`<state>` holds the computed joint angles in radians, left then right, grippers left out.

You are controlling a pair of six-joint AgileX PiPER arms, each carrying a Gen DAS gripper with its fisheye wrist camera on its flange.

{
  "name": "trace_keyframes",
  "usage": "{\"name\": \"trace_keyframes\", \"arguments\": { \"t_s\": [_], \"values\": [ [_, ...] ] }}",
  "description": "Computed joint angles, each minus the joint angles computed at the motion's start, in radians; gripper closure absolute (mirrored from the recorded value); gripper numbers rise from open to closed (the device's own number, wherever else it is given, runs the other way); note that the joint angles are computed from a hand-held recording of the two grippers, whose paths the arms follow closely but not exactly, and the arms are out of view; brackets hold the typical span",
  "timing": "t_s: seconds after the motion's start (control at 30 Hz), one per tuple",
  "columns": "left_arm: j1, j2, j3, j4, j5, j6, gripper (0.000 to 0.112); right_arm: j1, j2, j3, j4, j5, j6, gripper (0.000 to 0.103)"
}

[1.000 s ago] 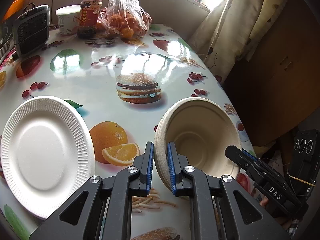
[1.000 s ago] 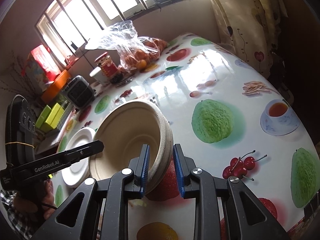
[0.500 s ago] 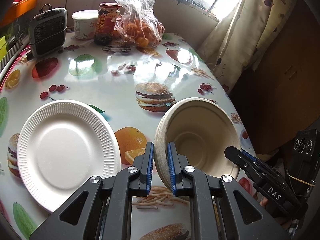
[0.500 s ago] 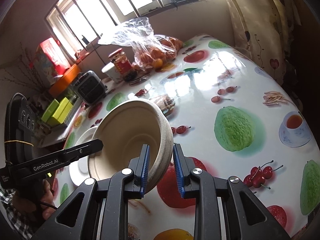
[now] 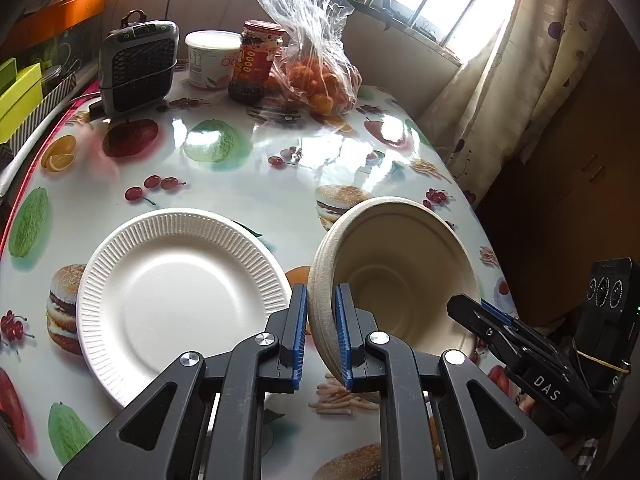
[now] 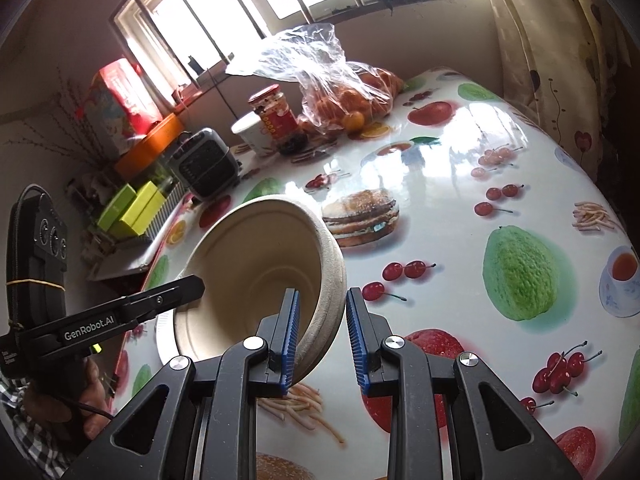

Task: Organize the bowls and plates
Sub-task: 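Lift and carry the bowl stack over the white plate stack with both tools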

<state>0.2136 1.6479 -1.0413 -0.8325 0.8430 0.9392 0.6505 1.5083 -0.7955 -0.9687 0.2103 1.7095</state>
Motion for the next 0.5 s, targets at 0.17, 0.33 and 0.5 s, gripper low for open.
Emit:
{"name": "trace_keyframes", "arguments": {
  "t_s": [0.17,0.33,0.5],
  "values": [
    [0.031,0.002,-0.005,0.0,0.004,0.006,0.098,0.009,0.036,-0.043,0.047,-0.003,-0.056,0.08],
    [0.063,0.008,-0.012,-0.001,0.011,0.012,0.098,0.017,0.067,-0.08,0.101,-0.008,-0.12,0.08],
    [0.097,0.01,-0.016,-0.003,0.016,0.021,0.098,0.027,0.106,-0.13,0.171,-0.007,-0.198,0.08]
  ]
}}
